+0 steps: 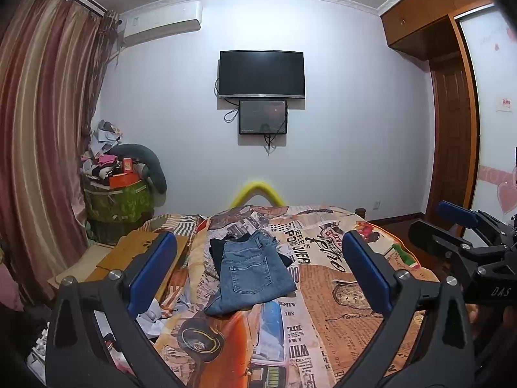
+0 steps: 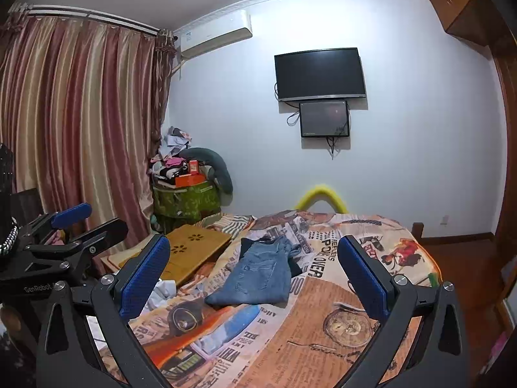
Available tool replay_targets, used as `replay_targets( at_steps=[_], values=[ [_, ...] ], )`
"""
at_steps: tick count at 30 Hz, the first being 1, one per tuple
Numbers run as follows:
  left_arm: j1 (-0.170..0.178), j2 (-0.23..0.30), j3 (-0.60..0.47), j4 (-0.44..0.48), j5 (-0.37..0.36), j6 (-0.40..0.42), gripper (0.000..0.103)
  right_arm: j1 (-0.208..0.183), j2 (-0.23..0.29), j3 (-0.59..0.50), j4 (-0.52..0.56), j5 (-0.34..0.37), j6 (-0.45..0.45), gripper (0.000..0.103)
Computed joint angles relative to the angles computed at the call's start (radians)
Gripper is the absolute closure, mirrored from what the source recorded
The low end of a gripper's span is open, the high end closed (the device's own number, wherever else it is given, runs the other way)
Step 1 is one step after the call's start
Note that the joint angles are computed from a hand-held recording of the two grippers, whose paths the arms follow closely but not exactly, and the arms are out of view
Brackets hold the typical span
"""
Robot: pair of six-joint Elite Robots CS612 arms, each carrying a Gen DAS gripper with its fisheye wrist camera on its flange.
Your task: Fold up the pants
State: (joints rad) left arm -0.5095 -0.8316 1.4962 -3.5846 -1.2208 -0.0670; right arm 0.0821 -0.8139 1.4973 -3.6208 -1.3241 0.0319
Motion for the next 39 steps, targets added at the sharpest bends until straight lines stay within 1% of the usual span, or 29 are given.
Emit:
replay_targets(
  at_steps=[9,13,27,34,39],
  values=[
    [-0.003,0.003,-0.001,0.005,-0.006,0.016,0.0,-0.001,-0.001,0.0,-0.001,-0.004,0.002,0.0],
    [-0.002,0.001,0.001,0.008,-0.02,0.012,0.0,-0.001,-0.002,0.002,-0.001,-0.005,0.005,0.0],
    [0.002,0.0,-0.003,0.017,-0.031,0.016,0.0,0.0,-0.003,0.006,0.004,-0.009,0.015,0.0],
    [0.007,0.002,-0.007,0.024,-0.042,-0.006,0.0,0.0,-0.004,0.007,0.003,-0.015,0.012,0.0],
    [0.014,0.001,-0.009,0.039,-0.065,-0.024,0.0,0.001,-0.004,0.007,0.002,-0.017,0.012,0.0]
  ],
)
